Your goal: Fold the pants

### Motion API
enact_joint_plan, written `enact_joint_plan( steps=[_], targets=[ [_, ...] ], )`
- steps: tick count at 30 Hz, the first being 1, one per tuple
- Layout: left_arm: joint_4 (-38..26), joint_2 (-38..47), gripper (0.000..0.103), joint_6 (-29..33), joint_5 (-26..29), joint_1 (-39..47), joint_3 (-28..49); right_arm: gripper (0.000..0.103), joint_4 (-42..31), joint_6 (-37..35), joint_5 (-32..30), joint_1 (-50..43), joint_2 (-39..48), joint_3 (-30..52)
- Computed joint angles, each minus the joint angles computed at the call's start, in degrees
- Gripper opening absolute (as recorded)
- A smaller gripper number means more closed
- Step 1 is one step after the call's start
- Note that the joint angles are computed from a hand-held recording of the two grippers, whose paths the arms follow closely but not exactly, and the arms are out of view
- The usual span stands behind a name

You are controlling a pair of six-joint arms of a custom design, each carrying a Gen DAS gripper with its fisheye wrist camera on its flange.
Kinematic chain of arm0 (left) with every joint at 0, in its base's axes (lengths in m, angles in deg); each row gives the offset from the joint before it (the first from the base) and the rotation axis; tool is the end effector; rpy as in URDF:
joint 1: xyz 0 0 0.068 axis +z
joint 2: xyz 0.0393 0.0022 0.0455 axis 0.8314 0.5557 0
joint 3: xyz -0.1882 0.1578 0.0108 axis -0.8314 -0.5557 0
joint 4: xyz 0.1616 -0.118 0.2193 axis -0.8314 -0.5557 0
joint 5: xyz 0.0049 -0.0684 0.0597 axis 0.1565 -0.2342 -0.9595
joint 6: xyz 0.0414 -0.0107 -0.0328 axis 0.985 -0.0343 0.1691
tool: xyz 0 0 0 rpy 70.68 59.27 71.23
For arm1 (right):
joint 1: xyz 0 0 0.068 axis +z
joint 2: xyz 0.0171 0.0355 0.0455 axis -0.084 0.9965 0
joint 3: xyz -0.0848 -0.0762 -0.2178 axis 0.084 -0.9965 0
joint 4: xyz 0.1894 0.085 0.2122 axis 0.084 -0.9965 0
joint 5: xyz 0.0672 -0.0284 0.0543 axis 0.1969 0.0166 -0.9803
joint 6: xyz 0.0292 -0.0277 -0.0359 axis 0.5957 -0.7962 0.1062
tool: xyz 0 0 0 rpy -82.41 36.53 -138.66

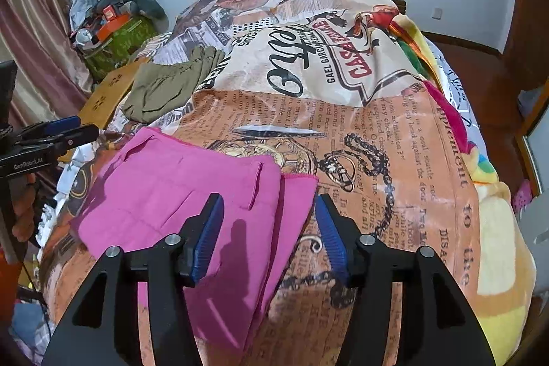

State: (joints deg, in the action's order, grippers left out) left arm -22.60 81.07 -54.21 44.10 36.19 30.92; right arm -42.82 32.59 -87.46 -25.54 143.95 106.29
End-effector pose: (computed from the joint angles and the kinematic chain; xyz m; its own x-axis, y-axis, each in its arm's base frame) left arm 0.3244 -0.1125 0.2535 -0.8182 0.0853 -0.5686 0.0931 0.9955 0.0154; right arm 0.2752 -0.0851 0.2934 -0.8249 -0.1551 -0.5436 -0.3199 0.9209 0.2228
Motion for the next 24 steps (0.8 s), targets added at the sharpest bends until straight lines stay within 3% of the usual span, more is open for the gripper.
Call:
enact_joint_plan(
  steps=[11, 21, 22, 24],
  targets=[
    [-1.5, 1.8, 0.081, -2.7, 6.7, 0.2, -3.5, 0.055, -2.5, 0.1, -0.4, -1.4, 0.4, -4.3],
    [0.8, 6.0, 0.081, -5.6, 13.9, 2.1, -2.8, 0.061, -5.1, 1.0, -4.4, -2.9, 5.4, -2.3],
    [1.1, 6.2, 0.081, -6.0, 15.0, 2.5, -2.9, 0.061, -5.1, 1.1, -4.6, -2.8, 5.6, -2.2],
    [1.4, 6.6, 0.07, -6.4, 18.2, 3.5, -3.0, 0.061, -5.1, 1.3, -4.9, -2.3, 6.1, -1.9]
  ],
)
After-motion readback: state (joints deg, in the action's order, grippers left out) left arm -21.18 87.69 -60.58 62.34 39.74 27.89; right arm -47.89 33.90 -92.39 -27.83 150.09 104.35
